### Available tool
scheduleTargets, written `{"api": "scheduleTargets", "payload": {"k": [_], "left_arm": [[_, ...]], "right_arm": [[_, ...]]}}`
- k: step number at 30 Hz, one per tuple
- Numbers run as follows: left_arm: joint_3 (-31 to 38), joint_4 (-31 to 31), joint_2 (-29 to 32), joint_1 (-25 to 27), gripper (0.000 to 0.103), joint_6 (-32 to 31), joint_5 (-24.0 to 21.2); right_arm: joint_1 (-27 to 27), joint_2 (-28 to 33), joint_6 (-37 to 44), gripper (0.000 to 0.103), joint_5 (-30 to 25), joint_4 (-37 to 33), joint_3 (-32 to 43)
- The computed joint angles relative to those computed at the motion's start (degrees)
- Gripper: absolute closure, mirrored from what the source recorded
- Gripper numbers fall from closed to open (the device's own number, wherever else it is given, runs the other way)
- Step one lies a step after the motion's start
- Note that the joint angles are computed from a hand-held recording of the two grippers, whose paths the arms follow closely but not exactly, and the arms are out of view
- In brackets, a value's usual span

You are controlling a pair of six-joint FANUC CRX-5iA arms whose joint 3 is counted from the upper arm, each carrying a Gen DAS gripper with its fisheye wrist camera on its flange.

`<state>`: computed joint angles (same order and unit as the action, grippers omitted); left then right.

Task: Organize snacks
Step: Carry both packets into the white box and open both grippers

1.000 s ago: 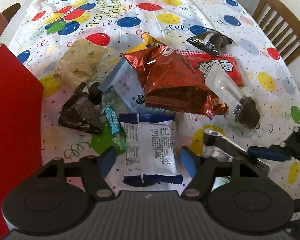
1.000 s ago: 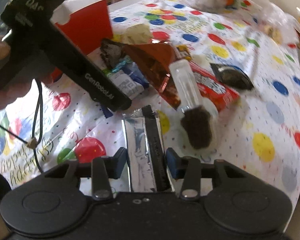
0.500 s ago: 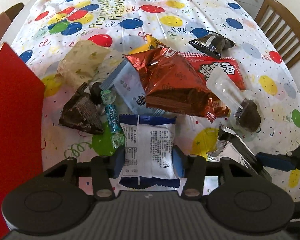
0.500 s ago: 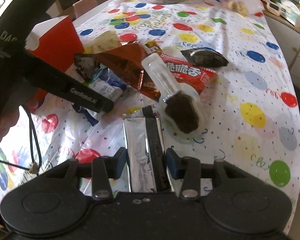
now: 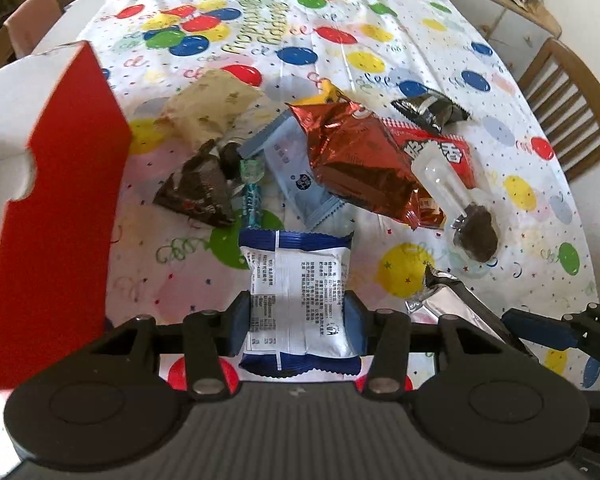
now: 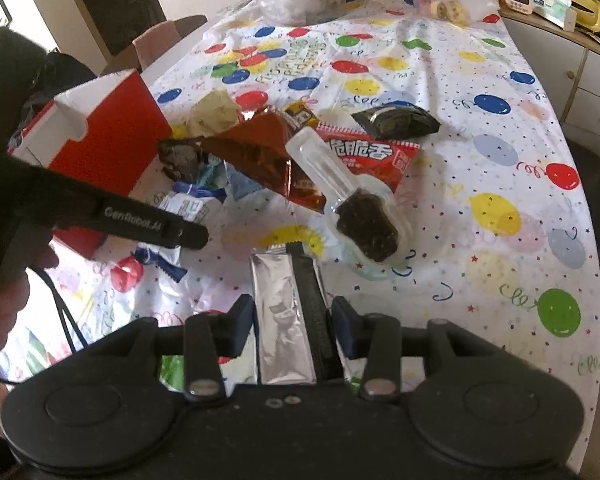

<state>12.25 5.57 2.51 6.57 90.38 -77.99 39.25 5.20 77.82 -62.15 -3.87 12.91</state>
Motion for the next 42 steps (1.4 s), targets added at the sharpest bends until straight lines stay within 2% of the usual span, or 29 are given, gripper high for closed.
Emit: {"api": "scheduleTargets", "payload": {"k": [13, 21, 25, 34, 42], "left_arm": [[1.7, 1.4, -4.2, 3.4, 0.055, 0.5, -3.2], [2.3, 6.6, -6.3, 10.2, 0.055, -5.4, -4.7], [3.7, 8.9, -6.2, 14.9, 0.055, -8.4, -7.6], [5.6, 12.3, -5.0, 26.4, 0.055, -18.1, -9.6], [9.8, 11.8, -0.1, 33.1, 0.055, -23.4, -10.5]], "right_arm": [[1.6, -1.6, -3.5, 0.062, 0.8, 0.2, 1.9], [6.6, -0.7, -9.3, 0.062, 2.7, 5.9, 4.6], [10.0, 0.9, -14.0, 0.062, 3.6, 10.3, 6.7], [16.7, 9.4, -20.1, 0.062, 2.4, 15.8, 16.8], [20.0, 21.0, -21.8, 0.062, -3.1, 17.8, 31.6]]}}
